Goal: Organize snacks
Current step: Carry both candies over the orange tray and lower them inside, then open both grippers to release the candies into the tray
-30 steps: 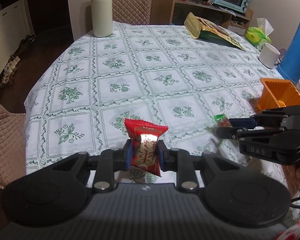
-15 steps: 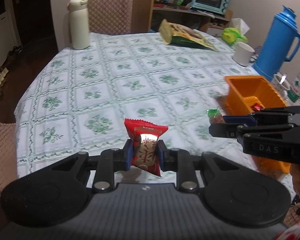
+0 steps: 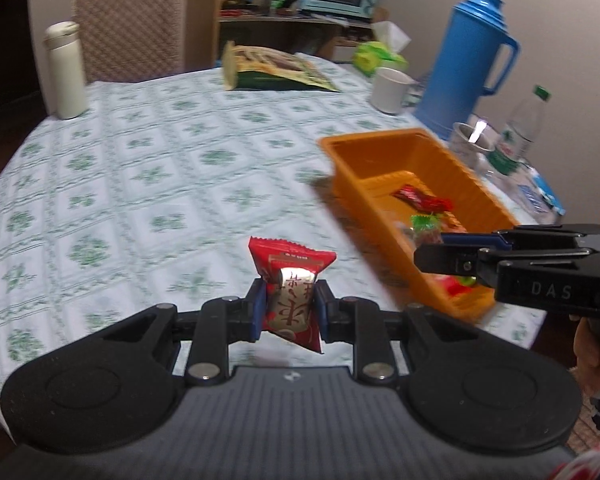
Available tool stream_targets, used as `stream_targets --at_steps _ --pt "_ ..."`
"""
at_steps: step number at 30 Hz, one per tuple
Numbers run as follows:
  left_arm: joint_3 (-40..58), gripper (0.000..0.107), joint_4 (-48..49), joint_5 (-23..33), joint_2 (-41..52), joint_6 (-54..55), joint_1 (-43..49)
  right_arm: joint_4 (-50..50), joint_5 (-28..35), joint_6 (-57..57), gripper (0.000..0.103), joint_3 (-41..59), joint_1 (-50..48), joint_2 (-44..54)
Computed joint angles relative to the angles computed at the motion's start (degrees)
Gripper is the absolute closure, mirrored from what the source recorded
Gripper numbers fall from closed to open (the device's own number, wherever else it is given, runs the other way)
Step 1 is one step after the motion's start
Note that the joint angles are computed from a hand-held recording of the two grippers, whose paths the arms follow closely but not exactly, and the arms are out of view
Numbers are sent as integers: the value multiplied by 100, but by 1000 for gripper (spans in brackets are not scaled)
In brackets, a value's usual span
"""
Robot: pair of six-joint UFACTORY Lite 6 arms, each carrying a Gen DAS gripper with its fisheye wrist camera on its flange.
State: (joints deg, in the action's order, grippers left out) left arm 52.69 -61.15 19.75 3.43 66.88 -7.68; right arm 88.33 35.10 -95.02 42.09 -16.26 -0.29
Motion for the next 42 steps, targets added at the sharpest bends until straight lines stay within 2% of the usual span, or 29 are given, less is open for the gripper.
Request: stream_targets --at_steps 9,21,27,32,42 --pt "99 84 58 -256 -30 -529 -1139 -954 670 307 77 -504 -1723 -825" --pt "860 84 825 -776 650 -1933 -2418 -1491 1230 15 77 -89 -3278 -379" --pt "1302 84 2183 -1052 1077 -3553 -2868 -1572 1366 -194 77 390 -3550 196" --pt "1707 84 3815 -1151 1500 -5381 -3159 -1620 1442 -306 77 846 -3635 732" --pt "2760 84 6649 -997 2537 -8550 -3535 -1816 1656 -346 77 1744 -3794 1624"
